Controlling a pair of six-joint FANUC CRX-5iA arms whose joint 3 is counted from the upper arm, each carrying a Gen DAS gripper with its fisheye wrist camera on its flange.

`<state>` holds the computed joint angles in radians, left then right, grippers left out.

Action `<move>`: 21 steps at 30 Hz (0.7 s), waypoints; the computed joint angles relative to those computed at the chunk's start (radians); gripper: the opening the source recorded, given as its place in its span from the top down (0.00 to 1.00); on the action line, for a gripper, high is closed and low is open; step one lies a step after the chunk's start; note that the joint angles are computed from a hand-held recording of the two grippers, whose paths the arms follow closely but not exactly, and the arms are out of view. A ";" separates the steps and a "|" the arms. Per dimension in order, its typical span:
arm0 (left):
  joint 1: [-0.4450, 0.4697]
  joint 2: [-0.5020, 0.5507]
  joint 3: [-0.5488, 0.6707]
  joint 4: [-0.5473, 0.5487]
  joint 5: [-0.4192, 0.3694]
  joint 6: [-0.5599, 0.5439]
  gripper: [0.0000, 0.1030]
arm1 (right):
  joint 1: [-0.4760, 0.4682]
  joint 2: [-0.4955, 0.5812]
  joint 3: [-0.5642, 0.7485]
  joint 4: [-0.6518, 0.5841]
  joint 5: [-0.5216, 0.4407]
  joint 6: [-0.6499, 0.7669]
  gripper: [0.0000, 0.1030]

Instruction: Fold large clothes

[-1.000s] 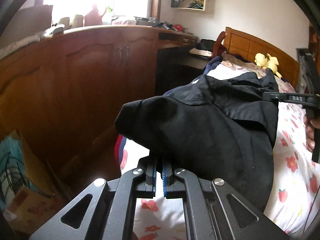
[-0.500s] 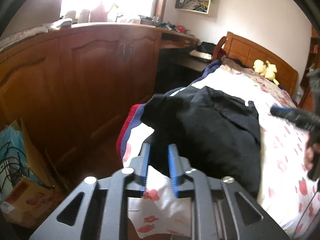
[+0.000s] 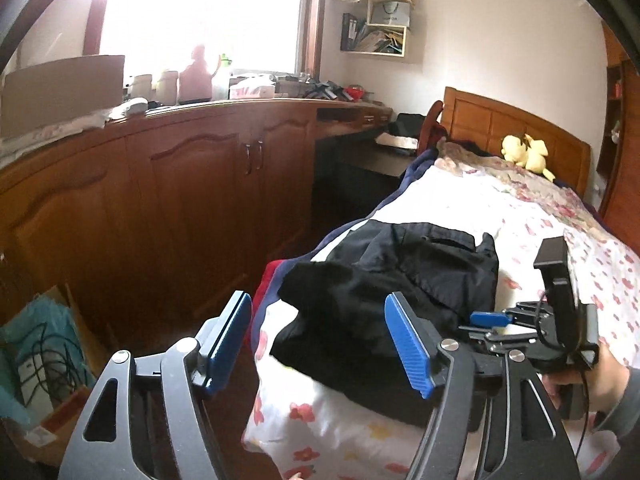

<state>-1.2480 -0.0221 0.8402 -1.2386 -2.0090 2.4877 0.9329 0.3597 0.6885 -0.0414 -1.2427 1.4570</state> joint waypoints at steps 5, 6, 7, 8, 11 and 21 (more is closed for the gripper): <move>0.187 -0.017 -0.073 0.201 0.064 0.015 0.30 | -0.007 -0.008 0.000 -0.009 -0.012 0.003 0.64; 0.218 -0.015 -0.081 0.219 0.058 0.008 0.30 | -0.009 -0.008 0.000 -0.011 -0.012 0.005 0.64; 0.252 -0.019 -0.096 0.245 0.054 0.009 0.30 | -0.009 -0.010 -0.002 -0.011 -0.013 0.006 0.64; 0.280 -0.028 -0.113 0.268 0.057 0.015 0.30 | -0.010 -0.013 -0.004 -0.013 -0.013 0.008 0.64; 0.373 -0.053 -0.179 0.338 0.066 0.024 0.30 | -0.017 -0.018 -0.003 -0.024 -0.015 0.018 0.64; 0.450 -0.045 -0.210 0.396 0.100 0.014 0.29 | -0.020 -0.105 -0.076 -0.052 0.029 0.020 0.64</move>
